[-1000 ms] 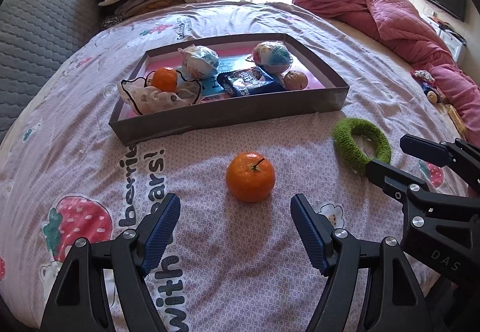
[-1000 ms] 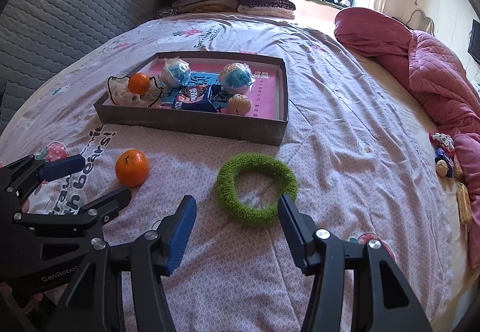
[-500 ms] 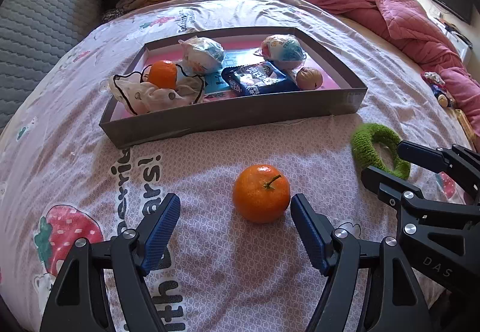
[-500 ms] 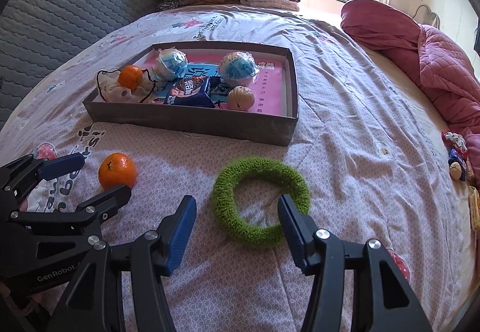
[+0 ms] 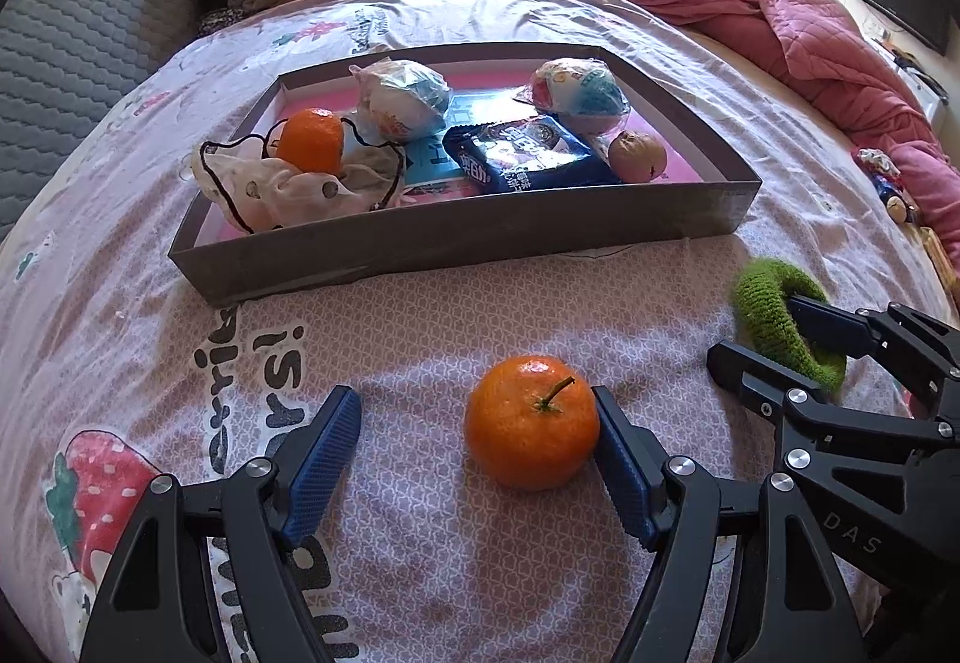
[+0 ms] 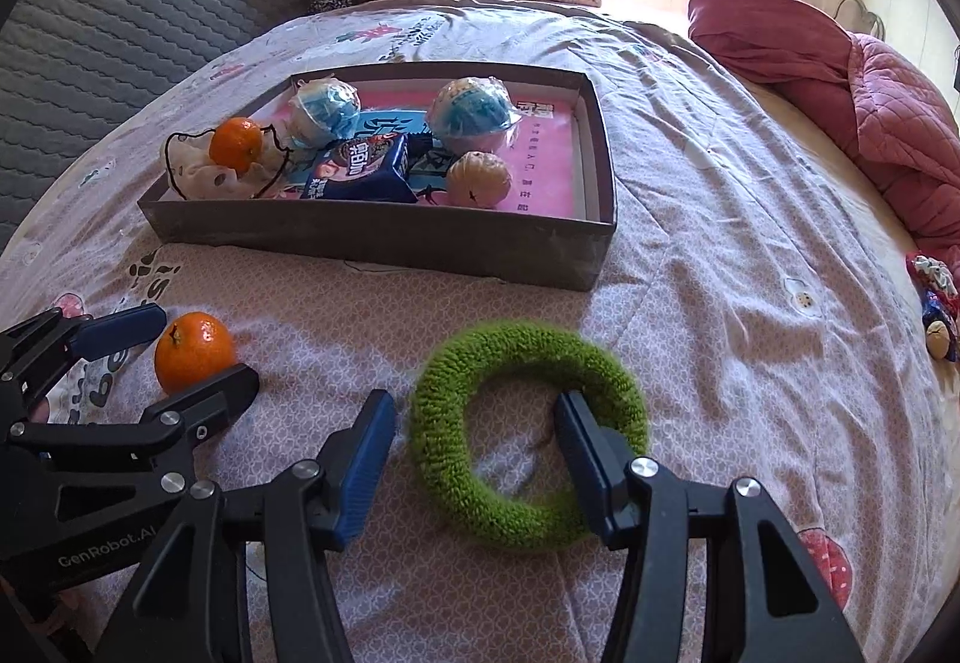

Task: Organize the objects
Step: 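Move the left tool to the orange on the bed while the right tool approaches the green ring, then close the left tool on the orange while the right tool closes on the green ring, then lift the orange and the green ring and carry both toward the tray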

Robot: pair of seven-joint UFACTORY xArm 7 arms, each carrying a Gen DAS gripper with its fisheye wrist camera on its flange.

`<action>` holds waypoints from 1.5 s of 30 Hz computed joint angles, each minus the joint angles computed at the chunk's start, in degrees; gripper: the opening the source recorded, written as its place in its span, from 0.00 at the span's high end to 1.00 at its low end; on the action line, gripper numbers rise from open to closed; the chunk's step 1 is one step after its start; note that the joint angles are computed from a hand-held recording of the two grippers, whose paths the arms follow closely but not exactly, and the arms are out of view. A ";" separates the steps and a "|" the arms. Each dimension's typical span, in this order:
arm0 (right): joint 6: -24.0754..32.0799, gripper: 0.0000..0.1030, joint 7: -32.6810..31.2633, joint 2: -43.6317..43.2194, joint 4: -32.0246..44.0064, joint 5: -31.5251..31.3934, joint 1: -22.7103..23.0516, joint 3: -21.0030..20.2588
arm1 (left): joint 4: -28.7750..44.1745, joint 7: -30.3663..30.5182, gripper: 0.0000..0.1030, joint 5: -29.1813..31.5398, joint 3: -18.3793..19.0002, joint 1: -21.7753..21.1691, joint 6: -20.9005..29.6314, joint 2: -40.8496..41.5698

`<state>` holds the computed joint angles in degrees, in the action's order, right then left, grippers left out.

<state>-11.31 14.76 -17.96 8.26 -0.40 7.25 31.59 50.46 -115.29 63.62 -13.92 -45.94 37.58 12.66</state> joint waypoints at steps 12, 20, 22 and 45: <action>-3.22 0.86 -3.21 1.98 -0.04 3.15 4.38 -3.35 | 0.12 -2.69 0.62 4.18 0.53 0.51 -2.21 0.27; -1.38 0.87 -1.65 -1.62 -1.43 1.22 10.04 -9.51 | -1.53 -3.59 0.63 3.72 -0.18 0.87 -2.85 -1.65; -0.79 0.87 -0.80 -3.06 -1.88 0.52 11.34 -10.48 | -2.06 -3.86 0.63 3.53 -0.50 0.92 -2.59 -2.25; 8.93 0.87 12.82 -22.07 -6.28 -5.87 22.06 -11.51 | -8.84 -6.27 0.63 -1.09 -8.13 0.78 5.98 -13.81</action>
